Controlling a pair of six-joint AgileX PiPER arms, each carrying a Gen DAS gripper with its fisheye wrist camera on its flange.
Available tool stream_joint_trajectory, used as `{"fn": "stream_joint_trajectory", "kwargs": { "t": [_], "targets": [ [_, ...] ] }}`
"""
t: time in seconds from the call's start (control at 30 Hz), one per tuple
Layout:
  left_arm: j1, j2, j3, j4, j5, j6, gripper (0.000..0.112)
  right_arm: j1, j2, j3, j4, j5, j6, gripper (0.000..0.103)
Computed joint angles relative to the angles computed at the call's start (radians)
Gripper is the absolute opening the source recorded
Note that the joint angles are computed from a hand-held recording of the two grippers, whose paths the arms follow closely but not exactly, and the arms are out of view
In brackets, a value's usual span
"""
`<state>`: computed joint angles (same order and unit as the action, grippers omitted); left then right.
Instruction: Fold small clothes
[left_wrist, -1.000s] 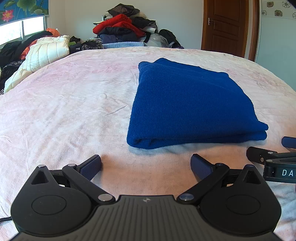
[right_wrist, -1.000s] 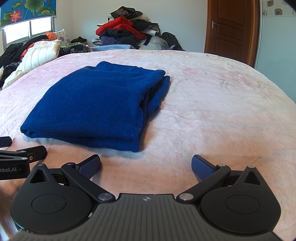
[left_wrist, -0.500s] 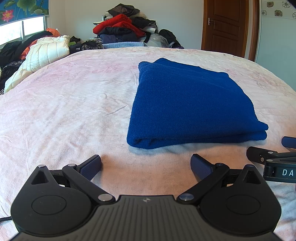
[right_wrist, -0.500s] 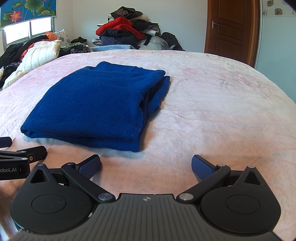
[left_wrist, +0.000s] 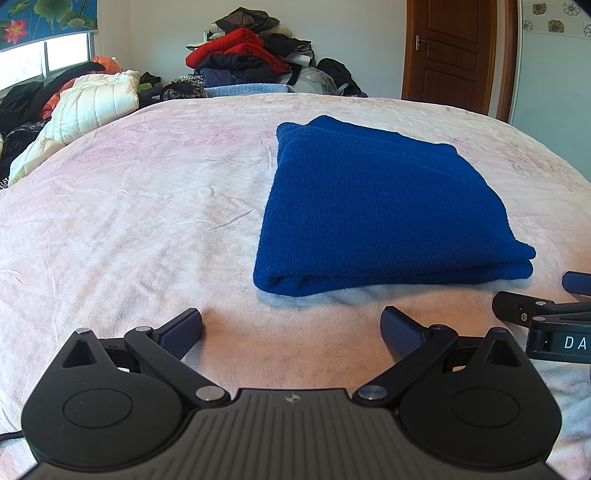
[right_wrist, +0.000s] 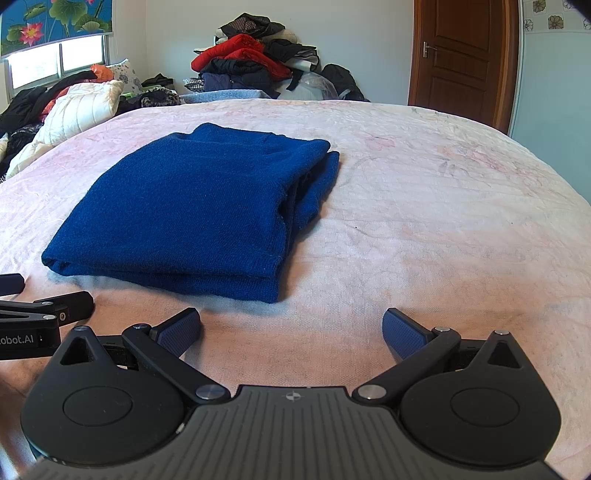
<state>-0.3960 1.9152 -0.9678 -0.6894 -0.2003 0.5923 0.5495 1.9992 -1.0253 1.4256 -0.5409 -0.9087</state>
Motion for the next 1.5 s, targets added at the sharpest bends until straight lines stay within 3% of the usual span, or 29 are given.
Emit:
{"fn": "stream_joint_trajectory", "kwargs": {
  "t": [1.5],
  "targets": [
    [-0.004, -0.003, 0.005, -0.017, -0.006, 0.013, 0.103, 0.006, 0.003, -0.007, 0.010, -0.002, -0.007, 0.102]
  ]
}}
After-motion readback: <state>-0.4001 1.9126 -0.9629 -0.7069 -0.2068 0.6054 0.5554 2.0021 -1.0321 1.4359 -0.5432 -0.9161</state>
